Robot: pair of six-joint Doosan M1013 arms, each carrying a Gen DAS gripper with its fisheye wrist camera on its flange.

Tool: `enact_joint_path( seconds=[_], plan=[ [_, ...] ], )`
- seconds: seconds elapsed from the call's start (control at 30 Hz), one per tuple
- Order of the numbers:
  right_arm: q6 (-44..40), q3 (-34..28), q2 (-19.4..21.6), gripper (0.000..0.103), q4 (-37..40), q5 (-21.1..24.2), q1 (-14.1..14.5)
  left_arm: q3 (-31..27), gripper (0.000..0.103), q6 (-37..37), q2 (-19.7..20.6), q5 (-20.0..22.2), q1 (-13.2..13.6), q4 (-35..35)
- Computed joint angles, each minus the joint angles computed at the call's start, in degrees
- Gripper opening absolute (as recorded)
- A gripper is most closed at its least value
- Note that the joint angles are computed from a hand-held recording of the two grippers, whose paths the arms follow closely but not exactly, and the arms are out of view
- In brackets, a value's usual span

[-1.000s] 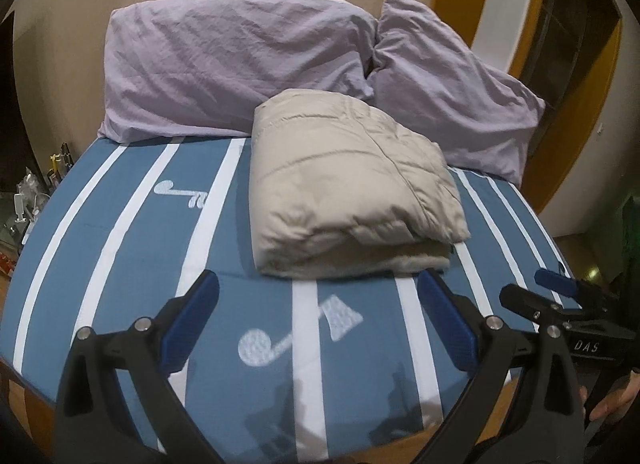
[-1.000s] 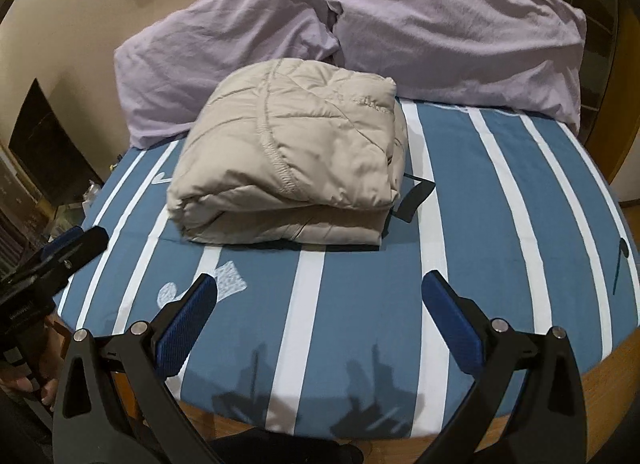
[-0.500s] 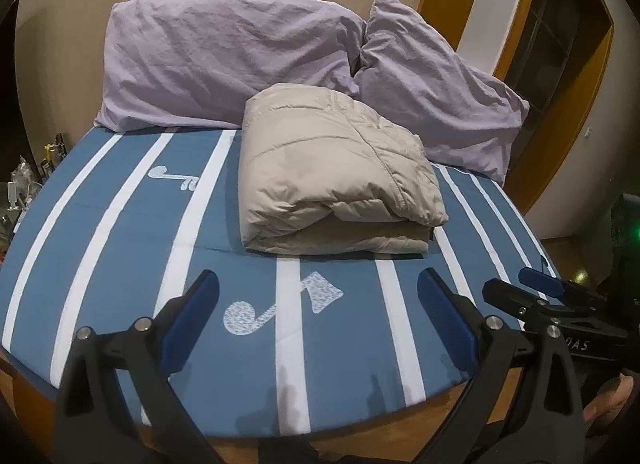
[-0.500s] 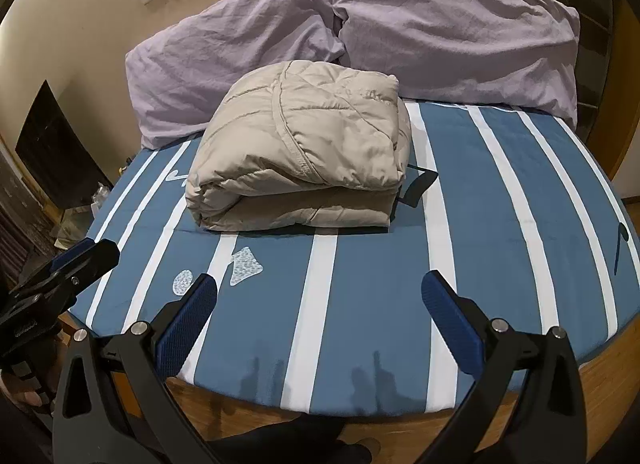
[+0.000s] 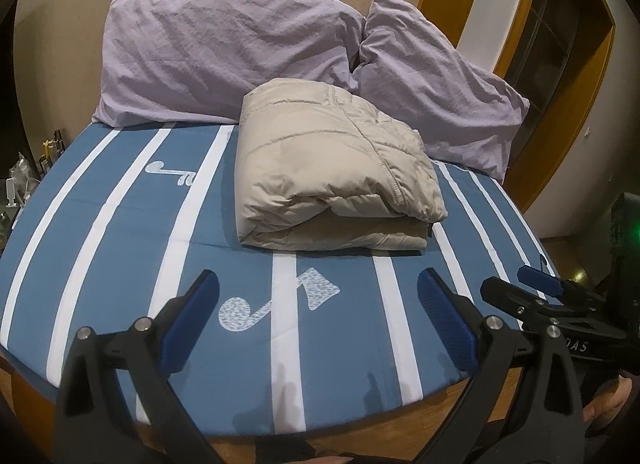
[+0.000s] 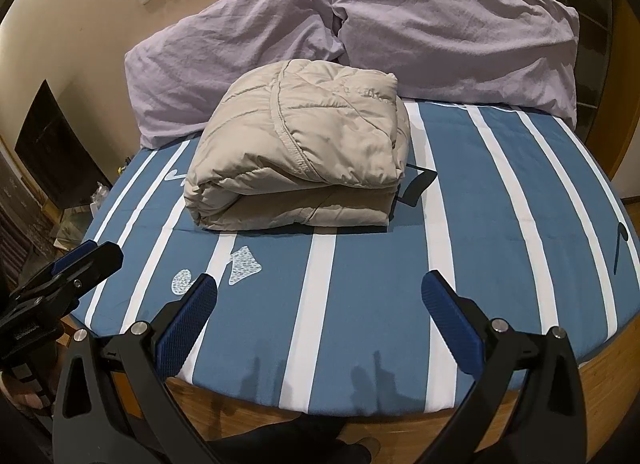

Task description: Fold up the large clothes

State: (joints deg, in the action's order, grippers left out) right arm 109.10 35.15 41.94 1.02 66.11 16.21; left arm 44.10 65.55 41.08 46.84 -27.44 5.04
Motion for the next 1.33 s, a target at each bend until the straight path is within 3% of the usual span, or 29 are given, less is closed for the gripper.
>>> enact_joint_path(
  seconds=[1.33],
  plan=[
    [0.05,0.15,-0.03,0.102,-0.09,-0.06,0.02,0.74,0.099,0.01,-0.27,-0.06,0.18,-0.04]
  ],
)
